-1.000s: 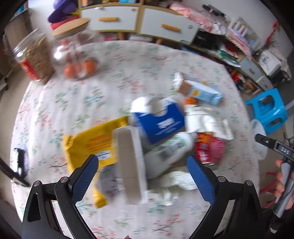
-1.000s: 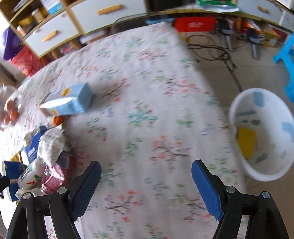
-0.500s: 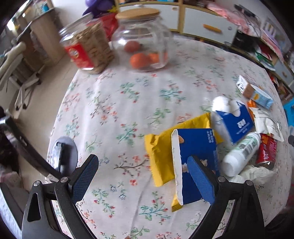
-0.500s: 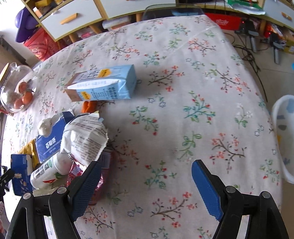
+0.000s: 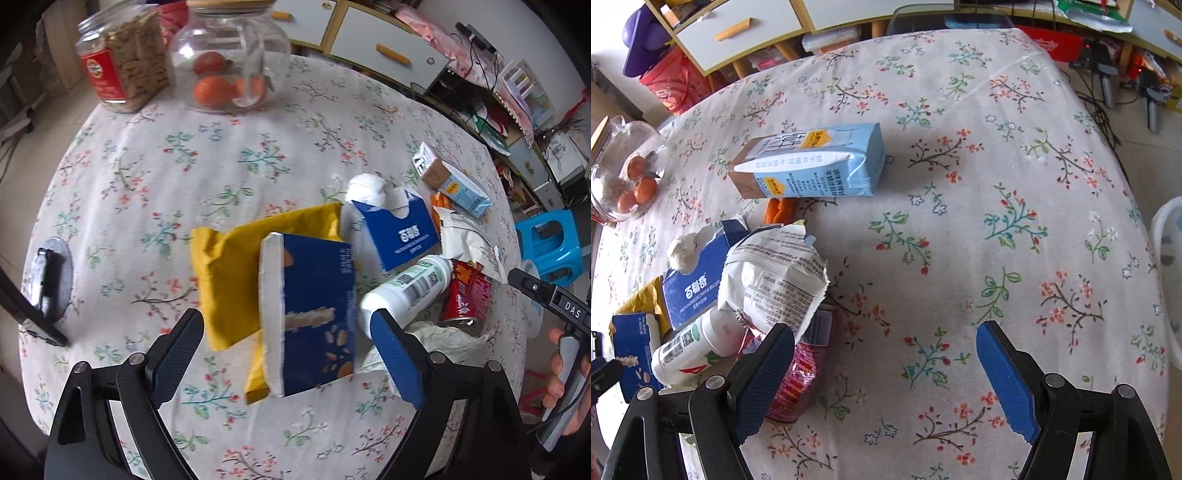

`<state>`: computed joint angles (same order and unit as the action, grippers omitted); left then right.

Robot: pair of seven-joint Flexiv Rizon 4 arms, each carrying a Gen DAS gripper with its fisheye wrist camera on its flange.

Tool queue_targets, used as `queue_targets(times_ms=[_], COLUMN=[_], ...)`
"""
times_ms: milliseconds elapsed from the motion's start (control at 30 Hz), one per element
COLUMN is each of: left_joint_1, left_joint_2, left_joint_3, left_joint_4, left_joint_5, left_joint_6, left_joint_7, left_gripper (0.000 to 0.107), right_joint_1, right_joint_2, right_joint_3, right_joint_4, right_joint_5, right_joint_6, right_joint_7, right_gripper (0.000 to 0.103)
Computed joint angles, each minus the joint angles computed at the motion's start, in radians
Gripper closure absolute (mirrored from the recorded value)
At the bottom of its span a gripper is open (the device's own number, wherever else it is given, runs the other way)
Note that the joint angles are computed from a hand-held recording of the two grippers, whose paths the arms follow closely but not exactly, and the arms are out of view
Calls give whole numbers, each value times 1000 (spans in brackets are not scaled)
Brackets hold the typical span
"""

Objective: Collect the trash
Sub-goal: 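Grasp the blue biscuit box with the left tool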

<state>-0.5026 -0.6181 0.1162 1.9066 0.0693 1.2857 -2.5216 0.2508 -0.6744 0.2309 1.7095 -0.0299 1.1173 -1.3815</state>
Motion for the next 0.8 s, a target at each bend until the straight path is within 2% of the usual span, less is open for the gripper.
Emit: queue_targets(times_ms=[167,367,533,600,667,800], left_joint_1=[-30,-6,6,6,26,69], left_joint_2=[-52,-84,-106,-100,-79,-50], left_joint_3=[28,6,-14,-13,-29,-66], left_joint_4=[-93,-143,-190,-179,-135,-37], left_joint_5=[24,37,47,53,47,-10], left_joint_6=[-95,-153,-243,-226,-145,48], left_joint_7=[-16,-11,21,5,2,14], left_gripper=[22,22,24,33,48,54], right_joint_1=[12,22,26,29,28,30], right_joint_2=[-8,-21,-29,-32,-34,-36], right_joint_3=[-3,-5,-1,0,5,8], right_joint_4=[-7,-20,-27,-31,-36,-41], right_joint_5=[-7,-13,-14,-13,-8,-1], right_joint_6=[-5,-17,-20,-23,-25,-18], right_joint_7=[5,15,13,15,15,18], right_gripper=[18,18,18,18,18,18])
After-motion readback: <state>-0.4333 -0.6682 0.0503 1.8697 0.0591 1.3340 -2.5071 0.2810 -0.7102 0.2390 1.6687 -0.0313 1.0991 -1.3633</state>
